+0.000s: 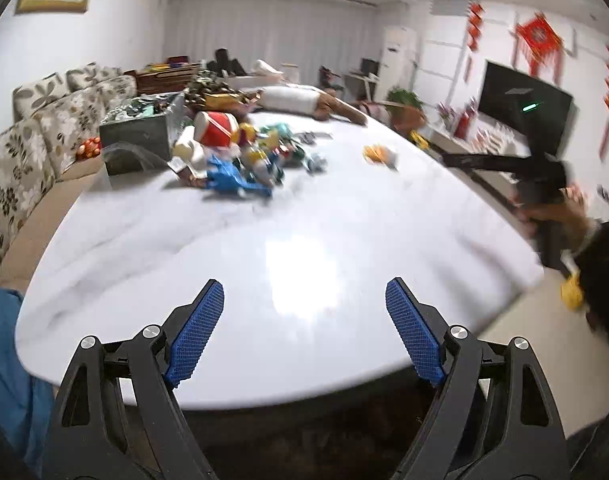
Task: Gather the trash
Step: 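Grasp the white foam piece with the right tool while the left tool grasps the yellow round toy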
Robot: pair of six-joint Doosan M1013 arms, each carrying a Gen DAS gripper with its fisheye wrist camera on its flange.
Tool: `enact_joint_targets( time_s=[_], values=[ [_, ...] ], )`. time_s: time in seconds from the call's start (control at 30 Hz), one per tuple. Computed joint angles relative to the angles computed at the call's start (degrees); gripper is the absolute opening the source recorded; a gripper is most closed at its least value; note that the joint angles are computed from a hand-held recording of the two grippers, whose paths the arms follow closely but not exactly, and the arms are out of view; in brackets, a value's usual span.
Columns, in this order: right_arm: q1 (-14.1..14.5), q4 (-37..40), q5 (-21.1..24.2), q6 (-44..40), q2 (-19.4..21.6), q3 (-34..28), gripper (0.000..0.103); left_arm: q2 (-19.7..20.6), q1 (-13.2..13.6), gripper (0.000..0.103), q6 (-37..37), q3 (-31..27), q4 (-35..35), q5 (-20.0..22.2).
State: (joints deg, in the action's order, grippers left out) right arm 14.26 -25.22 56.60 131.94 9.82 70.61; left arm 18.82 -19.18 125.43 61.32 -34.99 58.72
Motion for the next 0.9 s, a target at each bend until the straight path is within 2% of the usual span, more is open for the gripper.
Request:
enact_joint_targets(
  time_s=[0.07,0.13,0.27,0.33,0.37,0.4,0.47,0.53,0.57,0.6,0.77,0.83,0.9],
  values=[
    [-2.7,-2.2,1.3,2.5,3.5,-3.1,0.077,1.7,-0.4,0.081,-3.4,-2.1,-0.1,-0.1],
    [-4.0,-3.8,4.0,4.7,6.5,-6.1,0.073,3.4,-0.6,0.081,-5.7,-4.4,0.0,1.5],
    [-7.9,1.8,3.2,4.2,8.8,-7.0,0.062,5.8,-1.1,0.081,-8.0,-7.5,2.4,3.5],
    [-9.1,2.8,5.1,1.9,10.8,-9.1,0.051,6.7,-1.3,0.081,-8.2,-8.5,3.2,4.1],
    [-9.4,3.8,5.8,1.3,11.6,-9.7,0.042,7.2,-1.5,0.081,-8.4,-9.3,3.7,4.5],
    [-10.1,5.9,3.5,1.8,11.2,-9.0,0.028,7.2,-1.7,0.081,-8.6,-9.4,4.1,4.6],
    [-10.9,9.8,2.4,2.5,10.3,-8.3,0.021,8.0,-2.3,0.081,-8.9,-10.7,4.7,5.3],
    [-10.5,12.2,-1.8,2.8,7.7,-5.0,0.021,8.9,-3.1,0.081,-10.1,-12.3,6.0,5.6],
    [-10.3,15.8,-5.2,0.8,5.7,-2.6,0.021,9.7,-3.6,0.081,-10.4,-13.7,6.7,5.8],
    [-9.9,17.2,-6.3,-0.4,4.7,-1.6,0.021,10.2,-3.9,0.081,-10.6,-14.5,7.1,5.9],
    [-5.9,18.6,-9.1,-4.3,-0.7,3.5,0.021,15.7,-6.3,0.081,-14.5,-23.5,14.2,4.4],
    [-4.7,19.1,-10.2,-4.8,-2.1,5.1,0.021,18.6,-6.2,0.081,-15.7,-28.5,15.4,5.5],
    [-3.4,19.9,-11.2,-5.7,-3.4,6.8,0.021,21.6,-5.7,0.081,-15.8,-33.7,15.7,8.6]
  ],
)
